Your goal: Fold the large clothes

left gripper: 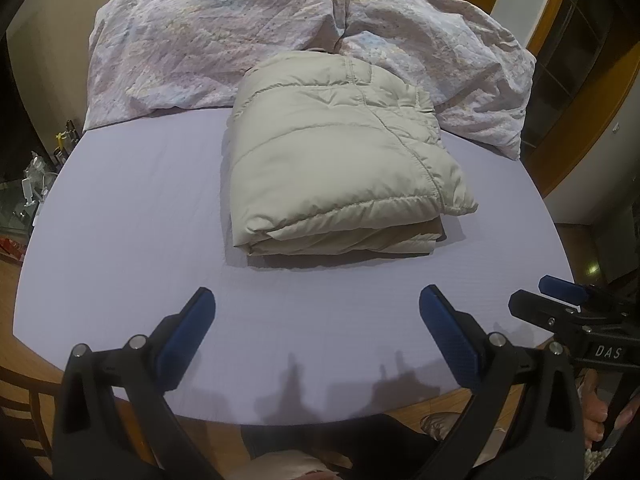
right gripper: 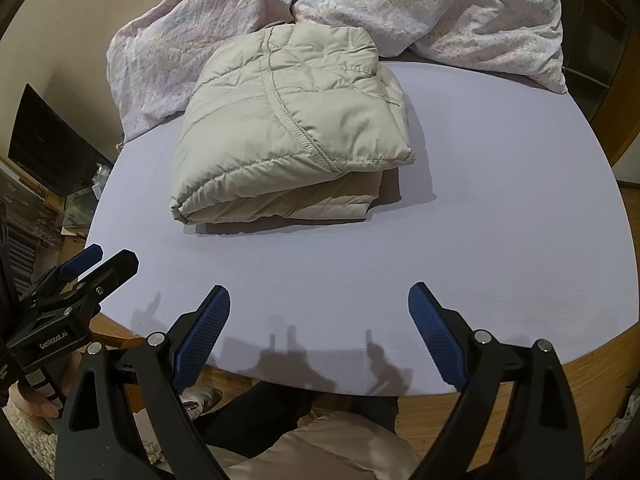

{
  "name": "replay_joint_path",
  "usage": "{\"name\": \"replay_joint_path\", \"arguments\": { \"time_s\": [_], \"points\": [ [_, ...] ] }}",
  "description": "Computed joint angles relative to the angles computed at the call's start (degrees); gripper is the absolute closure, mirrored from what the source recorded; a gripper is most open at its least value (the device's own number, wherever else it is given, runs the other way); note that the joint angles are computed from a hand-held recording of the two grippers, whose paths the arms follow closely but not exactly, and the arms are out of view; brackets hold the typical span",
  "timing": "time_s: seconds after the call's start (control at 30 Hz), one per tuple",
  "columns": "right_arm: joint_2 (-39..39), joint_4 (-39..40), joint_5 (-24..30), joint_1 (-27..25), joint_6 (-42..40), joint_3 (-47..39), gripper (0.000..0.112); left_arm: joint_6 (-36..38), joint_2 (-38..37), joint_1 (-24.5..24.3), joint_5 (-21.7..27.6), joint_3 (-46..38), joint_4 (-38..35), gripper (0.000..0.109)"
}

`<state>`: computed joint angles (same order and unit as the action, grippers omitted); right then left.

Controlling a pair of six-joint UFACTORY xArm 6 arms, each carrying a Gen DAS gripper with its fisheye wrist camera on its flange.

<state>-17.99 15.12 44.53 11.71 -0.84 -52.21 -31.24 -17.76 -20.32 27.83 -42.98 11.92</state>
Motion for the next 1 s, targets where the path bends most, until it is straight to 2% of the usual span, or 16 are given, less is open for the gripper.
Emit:
{"name": "replay_joint_path", "arguments": {
  "time_s": [1.0],
  "points": [
    [0.56,0.43,-0.03,0.11,0.07,-0.22,0.020,-0.56,0.57,-0.44,-0.42,-0.19,0.46,0.008]
  ]
}}
